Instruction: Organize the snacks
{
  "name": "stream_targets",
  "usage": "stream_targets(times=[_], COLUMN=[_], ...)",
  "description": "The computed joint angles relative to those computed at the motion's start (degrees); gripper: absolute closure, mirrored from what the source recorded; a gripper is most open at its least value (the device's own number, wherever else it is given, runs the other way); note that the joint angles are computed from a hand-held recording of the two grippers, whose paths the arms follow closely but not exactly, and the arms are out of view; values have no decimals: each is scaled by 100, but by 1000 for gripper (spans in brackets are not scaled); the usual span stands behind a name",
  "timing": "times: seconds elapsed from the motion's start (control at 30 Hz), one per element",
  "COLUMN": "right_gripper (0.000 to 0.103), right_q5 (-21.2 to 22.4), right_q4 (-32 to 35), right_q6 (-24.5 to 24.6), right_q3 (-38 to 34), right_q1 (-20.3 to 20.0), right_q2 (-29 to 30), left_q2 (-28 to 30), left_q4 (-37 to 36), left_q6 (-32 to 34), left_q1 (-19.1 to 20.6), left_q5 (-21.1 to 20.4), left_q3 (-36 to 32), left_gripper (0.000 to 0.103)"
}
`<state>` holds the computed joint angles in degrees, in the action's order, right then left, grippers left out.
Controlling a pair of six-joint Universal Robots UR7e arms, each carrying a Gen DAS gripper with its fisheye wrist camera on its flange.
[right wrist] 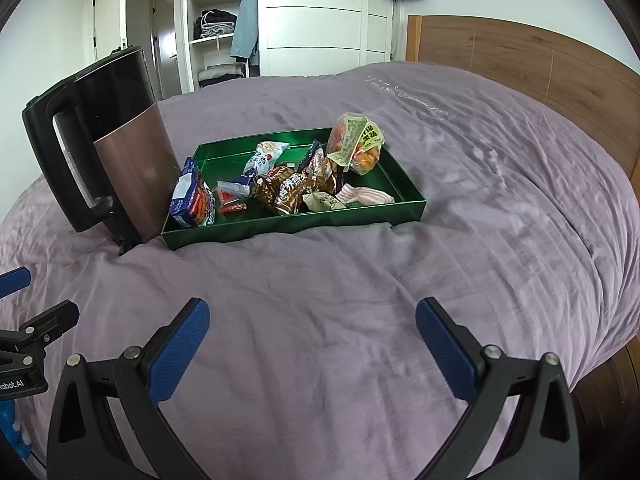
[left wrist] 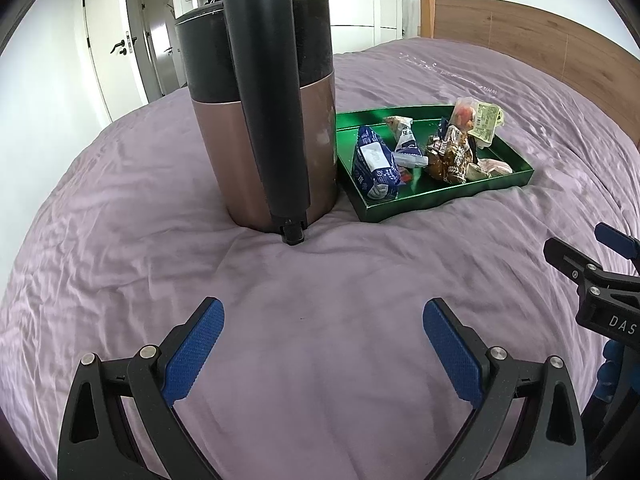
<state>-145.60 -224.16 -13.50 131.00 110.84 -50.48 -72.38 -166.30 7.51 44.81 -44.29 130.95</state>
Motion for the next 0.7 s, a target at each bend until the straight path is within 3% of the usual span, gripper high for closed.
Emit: stream_targets(times=[0.7], right_gripper=[0], right_q5=[135], right_q4=[-135], right_q6=[-827], right_q3=[344], right_q1=[-490], right_q2=[-536], left_q2=[46], left_q4=[26], left_q6=[34], left_q1=[40], left_q5=[56], left_q3=[-29], left_gripper=[5])
